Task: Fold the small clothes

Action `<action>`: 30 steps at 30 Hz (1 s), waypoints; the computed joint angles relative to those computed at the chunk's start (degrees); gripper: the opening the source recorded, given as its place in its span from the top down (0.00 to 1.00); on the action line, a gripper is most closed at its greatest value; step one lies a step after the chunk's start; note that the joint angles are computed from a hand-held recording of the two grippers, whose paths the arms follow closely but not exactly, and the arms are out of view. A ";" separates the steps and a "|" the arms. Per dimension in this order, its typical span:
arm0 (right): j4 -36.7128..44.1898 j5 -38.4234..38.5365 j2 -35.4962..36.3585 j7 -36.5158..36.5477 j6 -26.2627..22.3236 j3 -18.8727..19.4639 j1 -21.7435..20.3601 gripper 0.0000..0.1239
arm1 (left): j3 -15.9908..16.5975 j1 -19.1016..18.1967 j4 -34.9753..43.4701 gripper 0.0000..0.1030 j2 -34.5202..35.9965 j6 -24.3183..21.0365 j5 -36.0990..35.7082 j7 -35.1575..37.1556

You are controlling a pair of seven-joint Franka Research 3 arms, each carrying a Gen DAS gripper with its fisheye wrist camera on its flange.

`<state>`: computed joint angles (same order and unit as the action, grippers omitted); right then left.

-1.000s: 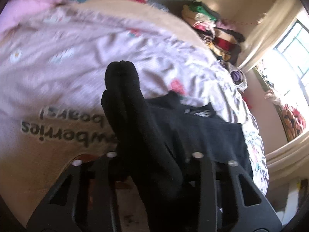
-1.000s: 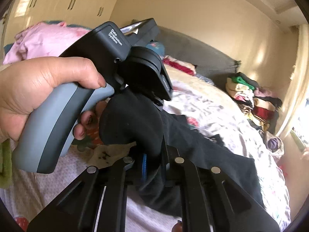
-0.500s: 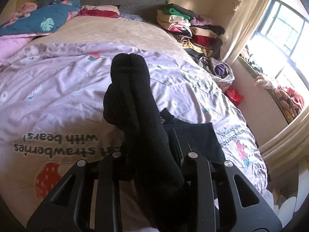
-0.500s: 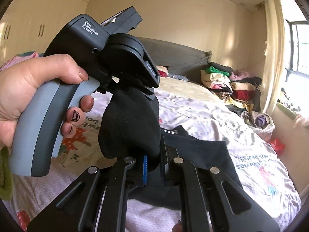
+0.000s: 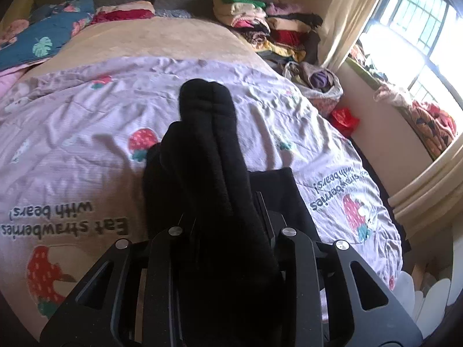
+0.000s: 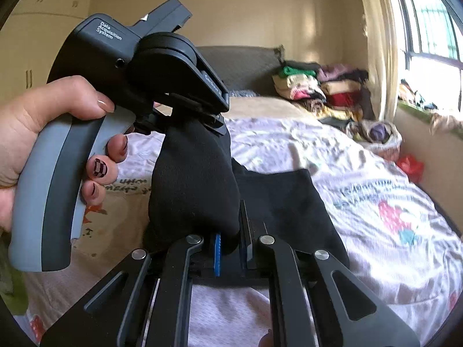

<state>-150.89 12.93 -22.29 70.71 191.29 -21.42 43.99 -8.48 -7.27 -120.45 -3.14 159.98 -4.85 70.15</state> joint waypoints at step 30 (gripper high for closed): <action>14.84 36.50 -0.77 -10.66 -35.85 -34.17 22.58 0.58 | -4.55 -0.31 13.71 0.22 13.47 -4.59 4.28 -1.58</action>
<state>-136.05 49.43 -23.06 60.05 155.44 -55.59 66.57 -13.03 -7.59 -106.74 10.33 155.39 -0.57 68.57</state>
